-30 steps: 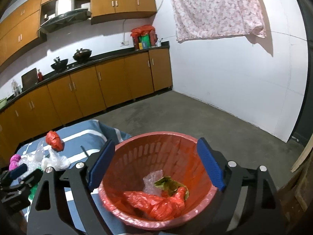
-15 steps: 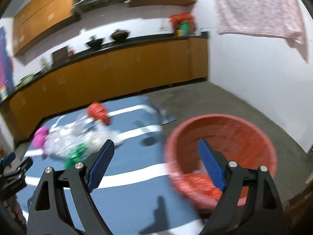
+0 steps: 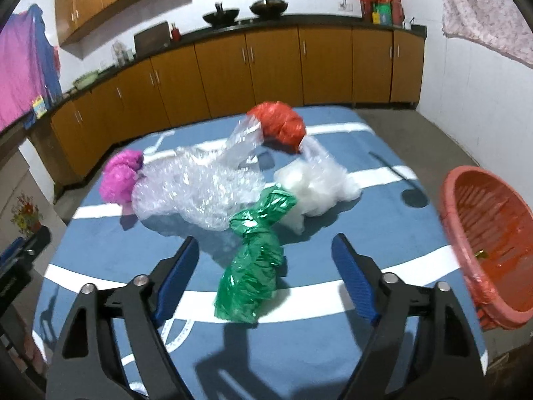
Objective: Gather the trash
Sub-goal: 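Move both grippers back over the table toward the pink and green bags, then grasp the green bag with the right gripper while the left gripper grasps the pink bag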
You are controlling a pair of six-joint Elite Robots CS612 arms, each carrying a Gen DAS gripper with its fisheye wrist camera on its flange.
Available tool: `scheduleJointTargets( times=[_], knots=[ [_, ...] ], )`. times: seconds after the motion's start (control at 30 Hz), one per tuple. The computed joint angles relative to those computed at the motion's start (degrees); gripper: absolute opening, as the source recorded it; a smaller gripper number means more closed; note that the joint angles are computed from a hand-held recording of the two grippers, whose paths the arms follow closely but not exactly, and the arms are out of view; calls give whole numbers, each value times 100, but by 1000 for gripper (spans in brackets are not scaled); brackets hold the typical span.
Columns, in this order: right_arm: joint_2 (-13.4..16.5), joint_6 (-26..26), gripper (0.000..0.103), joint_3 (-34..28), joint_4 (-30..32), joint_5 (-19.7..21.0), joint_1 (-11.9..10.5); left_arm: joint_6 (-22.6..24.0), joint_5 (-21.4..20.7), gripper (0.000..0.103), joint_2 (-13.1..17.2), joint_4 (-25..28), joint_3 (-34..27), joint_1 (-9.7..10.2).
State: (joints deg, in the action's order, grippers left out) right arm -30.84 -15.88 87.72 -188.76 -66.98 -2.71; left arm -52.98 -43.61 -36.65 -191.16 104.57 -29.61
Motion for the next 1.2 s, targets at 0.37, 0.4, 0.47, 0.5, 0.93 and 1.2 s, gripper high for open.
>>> scheduleJointTargets(
  times=[0.37,0.4,0.47,0.5,0.93,1.2],
  knots=[
    [163,-344,46,-284,498,-446,140,-15,-334,98,119,16,-249,199],
    [162,-360,44,-283,505,-466,140,30,-419,98,142,-14,-315,229],
    [149,-424,34,-258,486,-497,139,120,-526,98,181,-74,-424,272],
    [143,-446,34,-245,470,-491,131,154,-553,99,195,-91,-473,289],
    [118,-638,31,-99,73,-596,-25,366,-1076,99,543,980,-1688,724],
    [96,-729,31,-41,156,-299,-147,401,-1505,86,741,1632,-2143,940]
  ],
)
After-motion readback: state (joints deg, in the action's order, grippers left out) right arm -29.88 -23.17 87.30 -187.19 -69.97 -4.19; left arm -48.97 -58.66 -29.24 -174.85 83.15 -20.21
